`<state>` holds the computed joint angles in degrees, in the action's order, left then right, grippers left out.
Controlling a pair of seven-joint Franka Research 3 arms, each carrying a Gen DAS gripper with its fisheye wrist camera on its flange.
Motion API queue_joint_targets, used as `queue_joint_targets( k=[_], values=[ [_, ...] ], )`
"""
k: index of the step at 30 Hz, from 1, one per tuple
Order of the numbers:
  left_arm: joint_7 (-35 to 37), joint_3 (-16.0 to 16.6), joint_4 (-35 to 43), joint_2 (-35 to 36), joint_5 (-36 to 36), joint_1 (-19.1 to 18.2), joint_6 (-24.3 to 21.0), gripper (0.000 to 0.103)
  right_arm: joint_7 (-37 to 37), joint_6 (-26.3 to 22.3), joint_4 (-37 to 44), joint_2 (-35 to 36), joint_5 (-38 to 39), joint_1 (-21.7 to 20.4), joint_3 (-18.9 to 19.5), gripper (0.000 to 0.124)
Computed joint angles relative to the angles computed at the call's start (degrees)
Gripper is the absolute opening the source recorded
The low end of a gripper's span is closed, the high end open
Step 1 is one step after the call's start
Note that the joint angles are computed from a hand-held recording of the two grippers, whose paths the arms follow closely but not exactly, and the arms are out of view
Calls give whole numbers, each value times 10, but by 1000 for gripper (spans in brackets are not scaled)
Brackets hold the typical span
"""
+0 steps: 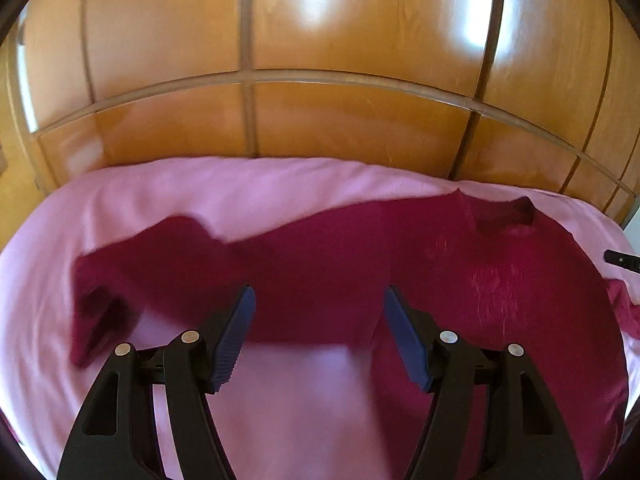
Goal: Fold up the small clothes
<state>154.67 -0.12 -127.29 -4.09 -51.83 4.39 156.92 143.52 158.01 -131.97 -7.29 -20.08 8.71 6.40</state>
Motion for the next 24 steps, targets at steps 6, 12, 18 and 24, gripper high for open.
queue_joint_targets(
  k=[6,12,18,24],
  values=[
    [-147,-42,119,121,151,6,-14,66,-64,15,52,64,50,17,-22,90],
    [-220,-72,192,200,248,18,-38,66,-218,0,99,121,187,28,-42,69],
    [-145,-146,183,212,212,76,-37,17,-205,1,83,102,108,50,-57,3],
    [-53,-170,151,180,95,90,32,7,-34,33,85,70,-87,32,-60,2]
  ],
)
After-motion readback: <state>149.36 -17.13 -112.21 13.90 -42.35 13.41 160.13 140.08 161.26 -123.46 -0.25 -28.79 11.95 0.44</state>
